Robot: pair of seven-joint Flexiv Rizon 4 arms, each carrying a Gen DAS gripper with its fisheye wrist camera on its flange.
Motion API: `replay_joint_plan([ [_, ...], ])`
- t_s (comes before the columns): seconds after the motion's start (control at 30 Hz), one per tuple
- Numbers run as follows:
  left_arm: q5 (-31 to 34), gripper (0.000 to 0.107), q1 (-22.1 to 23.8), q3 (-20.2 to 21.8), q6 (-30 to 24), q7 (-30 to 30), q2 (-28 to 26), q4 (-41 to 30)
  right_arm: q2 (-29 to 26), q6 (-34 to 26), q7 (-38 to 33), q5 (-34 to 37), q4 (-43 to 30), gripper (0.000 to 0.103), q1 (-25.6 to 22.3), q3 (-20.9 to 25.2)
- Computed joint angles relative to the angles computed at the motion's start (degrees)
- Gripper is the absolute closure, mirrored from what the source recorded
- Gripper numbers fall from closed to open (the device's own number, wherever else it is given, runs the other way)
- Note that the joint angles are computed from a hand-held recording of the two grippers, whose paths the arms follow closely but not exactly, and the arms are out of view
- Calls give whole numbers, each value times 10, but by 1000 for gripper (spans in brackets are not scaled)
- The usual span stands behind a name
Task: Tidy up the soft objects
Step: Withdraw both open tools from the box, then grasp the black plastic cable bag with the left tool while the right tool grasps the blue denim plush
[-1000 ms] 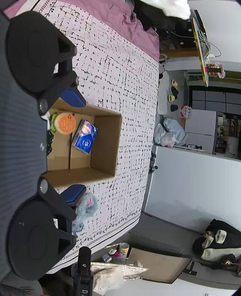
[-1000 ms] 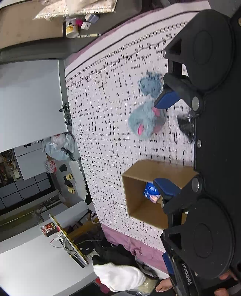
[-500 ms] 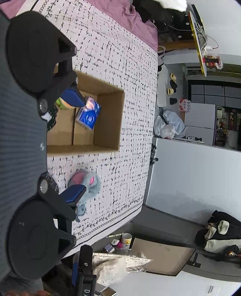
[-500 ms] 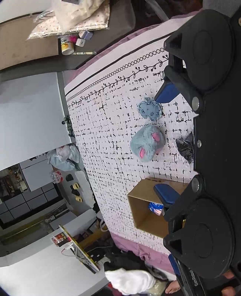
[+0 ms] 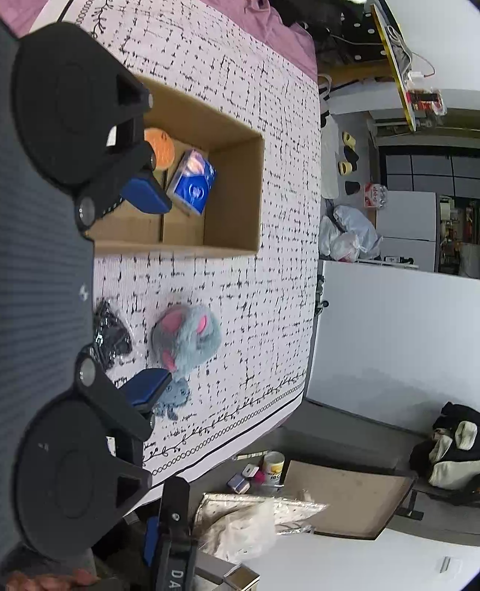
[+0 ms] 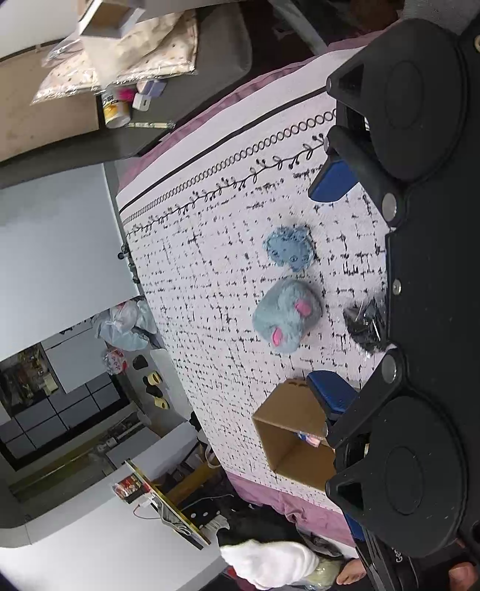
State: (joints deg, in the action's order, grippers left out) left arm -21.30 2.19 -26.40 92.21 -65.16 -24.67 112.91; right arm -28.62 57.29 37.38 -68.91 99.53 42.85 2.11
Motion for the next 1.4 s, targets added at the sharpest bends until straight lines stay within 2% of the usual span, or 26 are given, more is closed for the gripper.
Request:
replay_joint_plan([
  [0.3, 18, 17, -32, 13, 6, -17, -17, -6, 11, 46, 81, -59, 41, 5, -26, -8],
  [0.5, 32, 18, -62, 36, 9, -42, -31, -14, 2, 89, 140, -106, 52, 5, -52, -10],
  [0.63, 43, 18, -99, 73, -6, -63, -45, -29, -10, 127, 173, -135, 51, 9, -69, -12],
  [0.8, 58, 20, -145, 129, -26, -90, -64, -53, -29, 170, 213, -180, 38, 11, -90, -18],
  [0.97, 68, 20, -172, 160, -47, -115, -87, -81, -56, 199, 237, -206, 17, 14, -108, -20],
  [1.13, 80, 20, -185, 174, -56, -129, -110, -104, -79, 220, 285, -251, -4, 16, -127, -20],
  [1.23, 89, 20, -203, 197, -74, -144, -127, -126, -99, 228, 306, -273, -24, 22, -140, -15],
  [1.4, 97, 23, -204, 205, -98, -161, -146, -145, -127, 230, 307, -273, -51, 27, -149, -12],
])
